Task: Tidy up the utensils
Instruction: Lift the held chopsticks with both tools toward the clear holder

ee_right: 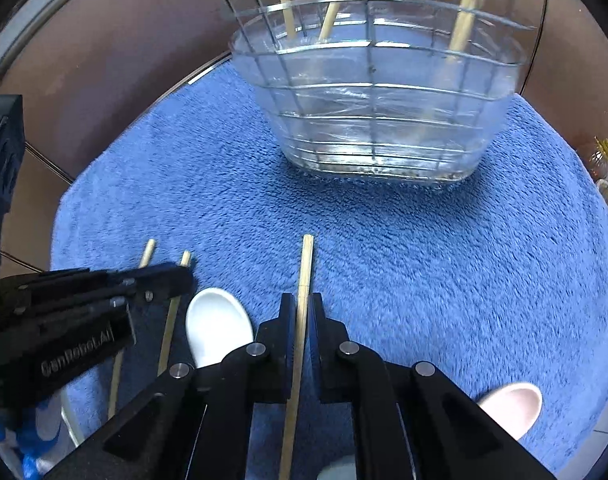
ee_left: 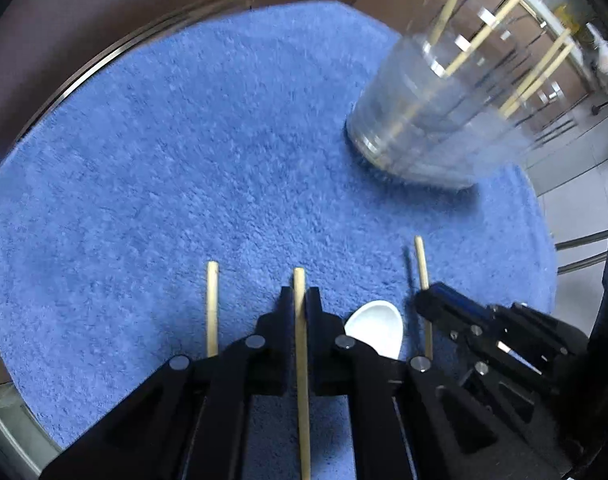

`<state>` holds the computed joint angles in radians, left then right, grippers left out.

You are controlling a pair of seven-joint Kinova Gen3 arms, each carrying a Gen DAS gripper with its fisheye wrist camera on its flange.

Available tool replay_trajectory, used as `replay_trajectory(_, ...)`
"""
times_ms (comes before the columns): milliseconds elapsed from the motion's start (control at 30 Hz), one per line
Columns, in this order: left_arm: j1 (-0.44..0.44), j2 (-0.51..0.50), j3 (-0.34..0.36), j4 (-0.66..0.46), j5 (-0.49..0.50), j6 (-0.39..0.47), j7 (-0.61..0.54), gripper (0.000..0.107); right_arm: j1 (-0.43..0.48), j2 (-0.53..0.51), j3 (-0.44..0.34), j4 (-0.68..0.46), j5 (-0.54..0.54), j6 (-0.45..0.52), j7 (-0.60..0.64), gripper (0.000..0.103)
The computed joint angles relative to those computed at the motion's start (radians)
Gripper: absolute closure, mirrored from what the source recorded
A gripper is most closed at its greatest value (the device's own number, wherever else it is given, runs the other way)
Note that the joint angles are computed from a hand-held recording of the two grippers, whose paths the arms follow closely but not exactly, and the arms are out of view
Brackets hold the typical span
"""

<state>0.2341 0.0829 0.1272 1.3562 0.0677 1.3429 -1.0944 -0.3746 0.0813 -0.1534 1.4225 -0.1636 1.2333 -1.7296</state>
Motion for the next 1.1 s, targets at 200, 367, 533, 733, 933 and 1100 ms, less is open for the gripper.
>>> replay_trajectory(200, -0.015, -0.131, 0.002, 0.084, -0.009, -0.105, -0.026, 0.103, 0.042, -0.104, 0.019, 0.079, -0.078, -0.063, 0.069, 0.097)
replay_trajectory(367, -0.018, -0.208, 0.032, 0.112, -0.062, -0.136, -0.018, 0.103, 0.059, -0.187, 0.030, 0.118, -0.109, -0.082, 0.092, 0.097)
replay_trajectory(533, -0.022, -0.267, 0.063, 0.105, -0.095, -0.125, 0.007, 0.103, 0.069, -0.272, 0.038, 0.146, -0.122, -0.093, 0.100, 0.097)
replay_trajectory(733, -0.041, -0.335, 0.096, 0.106, -0.105, -0.117, 0.017, 0.103, 0.061, -0.353, 0.018, 0.156, -0.102, -0.103, 0.062, 0.097)
replay_trajectory(933, -0.053, -0.402, 0.151, 0.109, -0.137, -0.105, 0.056, 0.103, 0.055, -0.424, 0.001, 0.166, -0.084, -0.104, 0.035, 0.097)
replay_trajectory(1100, -0.074, -0.442, 0.190, 0.106, -0.144, -0.100, 0.078, 0.103, 0.055, -0.479, -0.017, 0.165, -0.066, -0.088, 0.008, 0.097)
